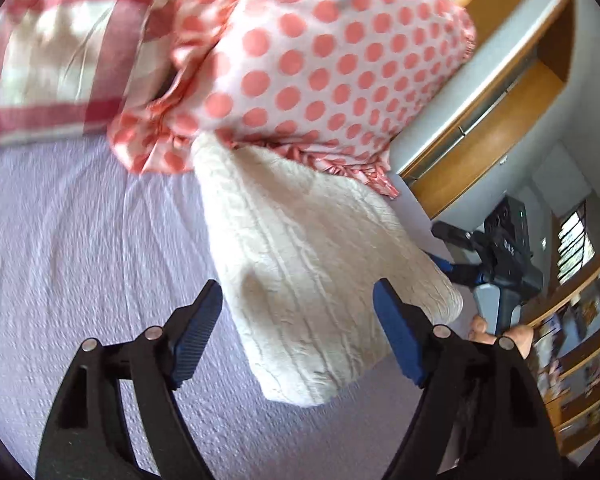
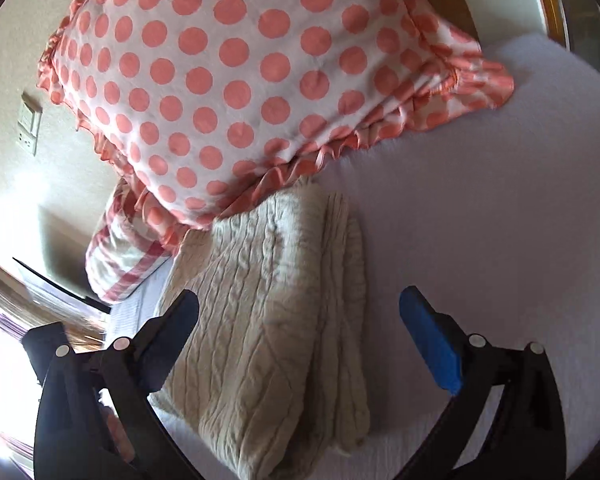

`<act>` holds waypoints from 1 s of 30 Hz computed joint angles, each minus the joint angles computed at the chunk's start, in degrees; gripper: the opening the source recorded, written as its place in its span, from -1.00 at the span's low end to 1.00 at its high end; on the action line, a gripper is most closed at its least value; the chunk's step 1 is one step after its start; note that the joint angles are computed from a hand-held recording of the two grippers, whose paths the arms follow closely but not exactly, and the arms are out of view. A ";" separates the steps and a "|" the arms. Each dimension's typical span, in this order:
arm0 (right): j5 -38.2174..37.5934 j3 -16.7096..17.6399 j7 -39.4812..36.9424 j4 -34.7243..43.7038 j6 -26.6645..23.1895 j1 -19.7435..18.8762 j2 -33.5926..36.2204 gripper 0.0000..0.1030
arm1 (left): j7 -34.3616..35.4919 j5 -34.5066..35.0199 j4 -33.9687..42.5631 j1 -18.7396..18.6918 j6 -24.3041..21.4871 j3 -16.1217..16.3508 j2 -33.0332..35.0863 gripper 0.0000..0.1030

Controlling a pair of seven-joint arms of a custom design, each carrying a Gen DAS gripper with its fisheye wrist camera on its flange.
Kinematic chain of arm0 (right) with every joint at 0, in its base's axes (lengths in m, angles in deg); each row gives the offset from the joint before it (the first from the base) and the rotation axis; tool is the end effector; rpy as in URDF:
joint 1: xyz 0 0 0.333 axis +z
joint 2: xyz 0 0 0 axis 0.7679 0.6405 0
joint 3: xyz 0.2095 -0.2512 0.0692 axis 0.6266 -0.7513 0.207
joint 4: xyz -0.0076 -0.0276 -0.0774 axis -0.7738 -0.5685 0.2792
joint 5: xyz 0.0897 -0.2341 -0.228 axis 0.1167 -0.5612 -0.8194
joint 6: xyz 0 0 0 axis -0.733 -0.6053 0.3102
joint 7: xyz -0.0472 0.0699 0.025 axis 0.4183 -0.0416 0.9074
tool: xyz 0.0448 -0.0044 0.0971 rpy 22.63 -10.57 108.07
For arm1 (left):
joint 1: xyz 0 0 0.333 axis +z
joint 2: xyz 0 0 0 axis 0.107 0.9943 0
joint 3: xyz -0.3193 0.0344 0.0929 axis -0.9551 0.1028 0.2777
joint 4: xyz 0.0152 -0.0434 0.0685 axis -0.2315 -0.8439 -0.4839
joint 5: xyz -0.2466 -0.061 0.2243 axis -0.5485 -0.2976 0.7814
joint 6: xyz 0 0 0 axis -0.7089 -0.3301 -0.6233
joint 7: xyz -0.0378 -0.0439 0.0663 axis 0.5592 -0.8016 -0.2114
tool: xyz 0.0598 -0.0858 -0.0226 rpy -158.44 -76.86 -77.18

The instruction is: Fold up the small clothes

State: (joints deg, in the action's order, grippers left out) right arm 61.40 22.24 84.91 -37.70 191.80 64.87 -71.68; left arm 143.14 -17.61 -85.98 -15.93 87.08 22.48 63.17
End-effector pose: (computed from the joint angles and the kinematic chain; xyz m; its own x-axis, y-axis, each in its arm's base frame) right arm 0.5460 0.1924 0.5368 0.1926 -0.7186 -0.6682 -0.9017 0.1390 -0.4094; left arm 0.4283 -0.1966 0.5442 -0.1534 -0.7851 0.6001 -0.8241 -0.2334 -0.5161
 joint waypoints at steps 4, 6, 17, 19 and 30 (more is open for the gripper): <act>2.94 0.04 -0.05 0.25 -4.90 -0.78 1.44 0.97 | 6.06 -11.95 2.46 1.11 -8.56 2.23 3.55 0.49; 5.00 0.19 -1.42 0.37 -5.44 -1.15 2.02 0.96 | 7.68 -14.88 3.65 2.40 -11.10 1.56 5.20 0.50; 18.81 1.69 -12.52 -1.77 -7.22 -0.18 1.18 -0.32 | 8.85 -12.43 3.42 7.62 -10.17 -2.62 3.11 -0.13; 18.80 2.61 -14.48 -0.99 -7.57 1.54 0.97 -0.36 | 7.64 -7.60 0.22 8.16 -9.20 -1.71 -1.96 -0.14; -12.33 3.98 5.73 -1.69 13.70 14.60 1.49 0.22 | -3.34 8.96 -16.54 9.07 0.00 2.83 -16.18 0.11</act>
State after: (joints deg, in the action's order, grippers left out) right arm 49.07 26.22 90.64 -39.40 205.50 79.47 -70.20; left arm 139.80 -8.65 -102.51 -6.87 87.08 25.31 46.99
